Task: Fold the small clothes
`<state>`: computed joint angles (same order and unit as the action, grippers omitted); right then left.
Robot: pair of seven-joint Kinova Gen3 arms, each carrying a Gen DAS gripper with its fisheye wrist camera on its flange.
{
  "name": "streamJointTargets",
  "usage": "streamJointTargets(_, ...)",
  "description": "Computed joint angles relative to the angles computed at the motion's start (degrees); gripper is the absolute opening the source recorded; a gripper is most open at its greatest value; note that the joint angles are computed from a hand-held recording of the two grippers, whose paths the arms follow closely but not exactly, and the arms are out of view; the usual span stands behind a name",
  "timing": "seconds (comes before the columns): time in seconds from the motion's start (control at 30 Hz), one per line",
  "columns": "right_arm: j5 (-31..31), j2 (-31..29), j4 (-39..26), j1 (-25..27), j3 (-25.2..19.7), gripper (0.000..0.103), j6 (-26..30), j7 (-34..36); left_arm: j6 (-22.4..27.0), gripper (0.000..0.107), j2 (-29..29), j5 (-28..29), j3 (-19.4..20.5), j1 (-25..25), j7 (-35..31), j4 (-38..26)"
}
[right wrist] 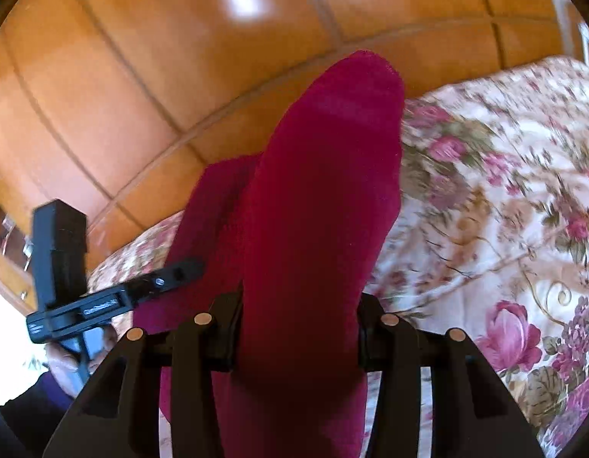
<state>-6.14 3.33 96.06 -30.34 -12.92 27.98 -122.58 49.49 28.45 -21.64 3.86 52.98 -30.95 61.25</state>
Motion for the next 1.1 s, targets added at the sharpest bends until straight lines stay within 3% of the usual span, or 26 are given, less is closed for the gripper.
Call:
streamJointTargets(0.07,-1.6,1.1,1.1,0.0,1.3,0.043,-0.6,0.3,4.6,0.03,3.9,0.2,0.7,-0.4,-3.7,-5.3)
streamJointTargets(0.17,-0.6,2.4,3.3,0.3,1.2,0.046,-0.3,-4.5,9.4,0.033,8.0,1.7,-1.8,1.4,-6.7,-9.5)
streamJointTargets(0.3,-0.8,0.6,8.1,0.9,0.4,0.048,-5.1,-6.9,7.4,0.038,6.7,-1.0,-1.3,1.9,-4.3,-6.5)
streamJointTargets(0.37,2.0,0.2,8.4,-0.7,1.2,0.051,-4.8,-9.8,9.1,0.043,6.0,-1.8,-3.0,3.5,-3.2,-6.7)
streamJointTargets(0.5,2.6,0.7,6.9,-1.4,2.6,0.061,-2.1,-11.8,8.4,0.044,3.1,-6.0,-4.1,7.0,2.7,-3.6)
streamJointTargets(0.57,-0.5,0.6,7.0,-0.8,3.0,0.062,-2.1,-9.9,6.5,0.046,1.1,-8.1,-3.9,8.1,5.5,-0.4)
streamJointTargets(0.63,-5.2,0.0,8.3,-0.3,3.4,0.062,-3.0,-6.1,7.6,0.057,0.9,-9.7,-3.1,8.9,6.7,0.3)
streamJointTargets(0.73,-12.2,-0.9,11.2,6.1,-2.3,0.064,-6.2,-2.4,11.5,0.057,2.7,-9.9,-1.6,8.7,5.8,-1.4)
streamJointTargets(0.8,-15.7,-1.8,12.6,7.2,-3.4,0.058,-7.0,0.0,11.8,0.057,3.3,-10.0,-1.7,8.7,6.2,-1.4)
streamJointTargets(0.9,-14.3,-3.1,12.2,3.4,-0.2,0.047,-5.6,0.4,12.1,0.057,3.4,-10.3,-1.7,8.6,6.4,-1.3)
streamJointTargets(1.1,-8.5,-5.0,13.9,1.8,-1.2,0.048,-6.0,-6.4,14.3,0.055,4.9,-12.7,-2.0,9.7,4.5,-2.7)
